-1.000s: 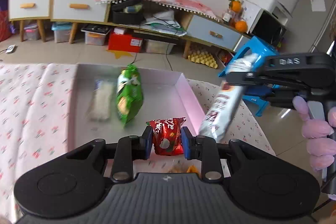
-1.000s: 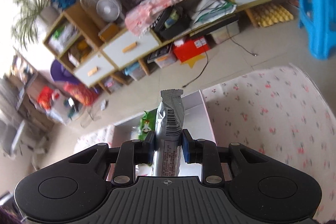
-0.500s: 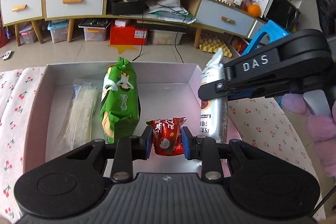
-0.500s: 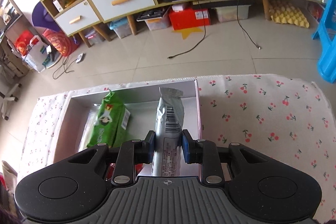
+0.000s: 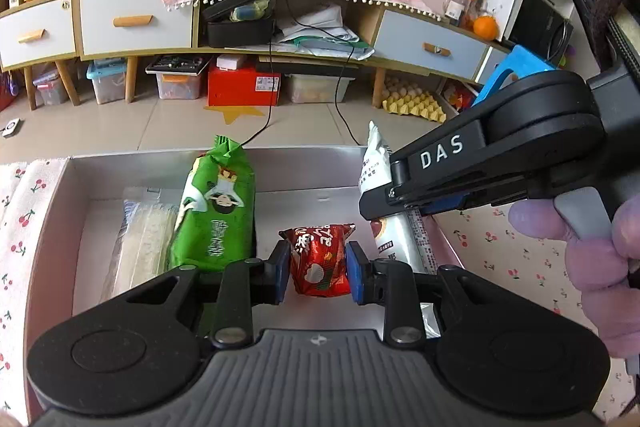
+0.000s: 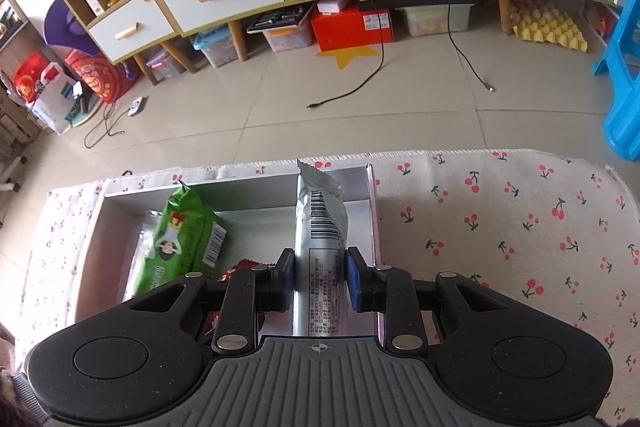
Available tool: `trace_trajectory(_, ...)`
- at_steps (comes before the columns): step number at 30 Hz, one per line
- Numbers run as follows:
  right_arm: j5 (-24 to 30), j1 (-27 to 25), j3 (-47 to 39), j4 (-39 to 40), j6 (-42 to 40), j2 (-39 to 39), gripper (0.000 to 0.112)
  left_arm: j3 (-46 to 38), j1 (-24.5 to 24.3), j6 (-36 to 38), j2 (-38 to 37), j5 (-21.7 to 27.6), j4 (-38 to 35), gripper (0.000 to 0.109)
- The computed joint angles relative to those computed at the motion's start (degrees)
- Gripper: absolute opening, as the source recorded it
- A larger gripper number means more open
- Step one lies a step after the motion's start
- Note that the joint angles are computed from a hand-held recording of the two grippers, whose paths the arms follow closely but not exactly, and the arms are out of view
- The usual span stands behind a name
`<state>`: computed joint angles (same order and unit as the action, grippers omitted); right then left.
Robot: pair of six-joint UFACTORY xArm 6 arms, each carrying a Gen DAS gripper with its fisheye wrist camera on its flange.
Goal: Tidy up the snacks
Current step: 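Lower the red wrapper and white bar into the pink box, open both tools, then grasp the pink wrapped bar with left tool while right tool grasps red wrapper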
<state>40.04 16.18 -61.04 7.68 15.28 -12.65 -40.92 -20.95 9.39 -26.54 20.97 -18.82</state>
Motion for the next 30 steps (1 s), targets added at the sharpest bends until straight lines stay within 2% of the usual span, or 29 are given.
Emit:
trace_trajectory(6, -0.3, 0.0, 0.2, -0.2, 0.4, -0.2, 0.029, -0.9, -0.3, -0.4, 1.4, -0.3, 0.6, 0.028)
trace_trajectory(9, -0.9, -0.4, 0.5, 1.0, -0.1, -0.7, 0.029, -1.3, -0.3, 0.6, 1.4, 0.7, -0.1, 0.036)
trace_trajectory(12, -0.9, -0.7, 1.0, 2.8, -0.6, -2.0, 0.043, -1.1, -0.2, -0.1, 0.5, 1.3, 0.3, 0.038)
trace_trajectory(16, -0.3, -0.9, 1.6, 2.9, -0.6, -4.0, 0.045, -1.2, 0.2, -1.2, -0.8, 3.7, 0.6, 0.052)
trace_trajectory(23, 1.5, -0.9, 4.5, 2.7, 1.3, -9.6, 0.060, 0.0, 0.4, -1.6, -5.1, 7.3, 0.2, 0.076)
trace_trajectory(26, 2.1, -0.6, 5.7, 2.6, 2.4, -12.4, 0.071, 0.2, 0.3, -2.5, -7.3, 9.4, 1.1, 0.083)
trace_trajectory(28, 2.6, -0.3, 6.5, 2.2, 3.1, -14.3, 0.072, 0.3, 0.4, -3.0, -8.8, 11.2, 1.6, 0.090)
trace_trajectory(30, 3.5, 0.2, 7.3, 1.6, 4.3, -16.5, 0.076, 0.9, 0.5, -3.2, -10.6, 12.2, 1.9, 0.092)
